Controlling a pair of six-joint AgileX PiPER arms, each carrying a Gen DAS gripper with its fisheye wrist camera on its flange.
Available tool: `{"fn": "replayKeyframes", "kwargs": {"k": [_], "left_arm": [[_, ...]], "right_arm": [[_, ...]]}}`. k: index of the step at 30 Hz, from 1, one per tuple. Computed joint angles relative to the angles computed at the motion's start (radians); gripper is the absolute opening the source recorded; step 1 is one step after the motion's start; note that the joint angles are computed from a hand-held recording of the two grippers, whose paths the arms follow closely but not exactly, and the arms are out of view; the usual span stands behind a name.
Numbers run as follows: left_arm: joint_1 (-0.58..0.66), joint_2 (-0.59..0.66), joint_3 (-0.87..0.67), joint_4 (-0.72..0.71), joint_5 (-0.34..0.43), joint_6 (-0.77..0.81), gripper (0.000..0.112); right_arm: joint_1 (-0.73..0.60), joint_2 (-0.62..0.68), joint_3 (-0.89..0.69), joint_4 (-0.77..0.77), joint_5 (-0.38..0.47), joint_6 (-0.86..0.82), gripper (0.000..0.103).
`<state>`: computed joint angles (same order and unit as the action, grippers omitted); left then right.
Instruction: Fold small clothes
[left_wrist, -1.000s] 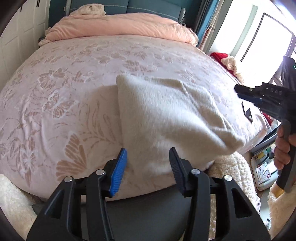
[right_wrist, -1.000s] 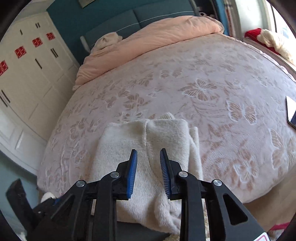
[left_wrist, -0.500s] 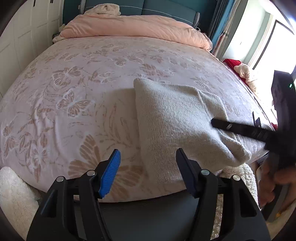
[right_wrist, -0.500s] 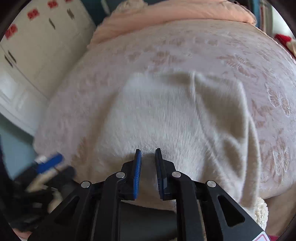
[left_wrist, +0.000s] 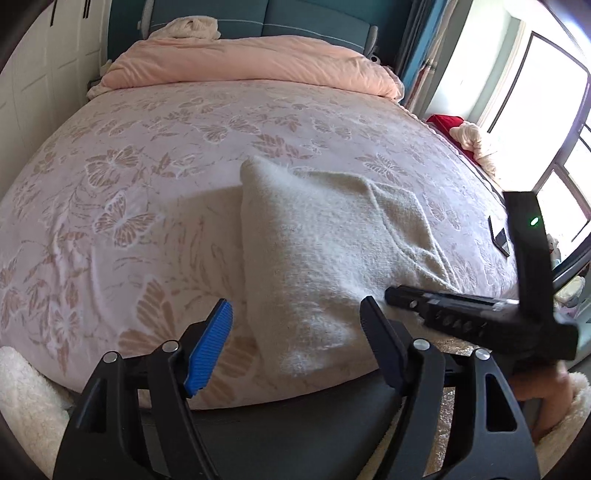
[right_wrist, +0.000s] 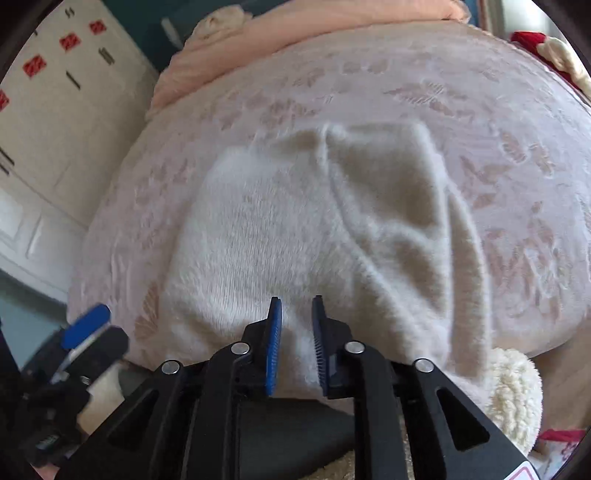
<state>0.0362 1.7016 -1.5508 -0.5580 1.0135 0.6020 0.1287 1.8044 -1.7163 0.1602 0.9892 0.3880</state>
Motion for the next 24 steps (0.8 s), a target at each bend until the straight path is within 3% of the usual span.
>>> {"fn": "replayKeyframes", "kwargs": {"k": [1, 2, 3, 6, 8, 10, 11, 14, 17, 21, 22, 24], "left_arm": [[-0.009, -0.001, 0.001, 0.0, -0.011, 0.006, 0.072], [-0.014, 0.003, -0.001, -0.005, -0.016, 0.011, 0.072], [-0.023, 0.014, -0.008, -0.008, -0.018, 0.007, 0.072], [-0.061, 0.057, -0.04, 0.006, -0.016, -0.029, 0.072], [-0.086, 0.072, -0.04, 0.018, -0.036, -0.043, 0.072], [-0.114, 0.091, -0.049, 0.063, -0.047, -0.075, 0.072], [-0.123, 0.099, -0.054, 0.081, -0.047, -0.093, 0.072], [-0.132, 0.114, -0.07, 0.101, -0.026, -0.141, 0.072], [-0.149, 0.1, -0.054, 0.122, -0.05, -0.14, 0.072], [-0.176, 0.102, -0.034, 0.169, -0.088, -0.162, 0.074], [-0.183, 0.107, -0.032, 0.183, -0.095, -0.171, 0.074], [-0.198, 0.105, -0.017, 0.226, -0.124, -0.188, 0.076]], "right_arm": [[-0.018, -0.017, 0.007, -0.021, -0.011, 0.016, 0.033], [-0.035, -0.016, 0.002, -0.048, -0.003, 0.035, 0.046], [-0.052, -0.004, -0.005, -0.079, 0.011, 0.056, 0.05], [-0.111, 0.056, -0.009, -0.044, 0.059, 0.065, 0.05], [-0.148, 0.052, 0.068, 0.071, -0.002, 0.024, 0.051], [-0.145, 0.043, 0.095, 0.088, -0.036, -0.009, 0.038], [-0.154, 0.043, 0.088, 0.128, -0.033, -0.054, 0.014], [-0.195, -0.033, 0.102, 0.221, -0.087, -0.111, 0.011], [-0.224, -0.08, 0.106, 0.218, -0.13, -0.138, 0.009], [-0.227, 0.082, 0.096, 0.127, -0.055, -0.147, 0.009], [-0.235, 0.071, 0.128, 0.159, -0.09, -0.149, 0.009], [-0.238, 0.034, 0.111, 0.174, -0.07, -0.131, 0.01]]}}
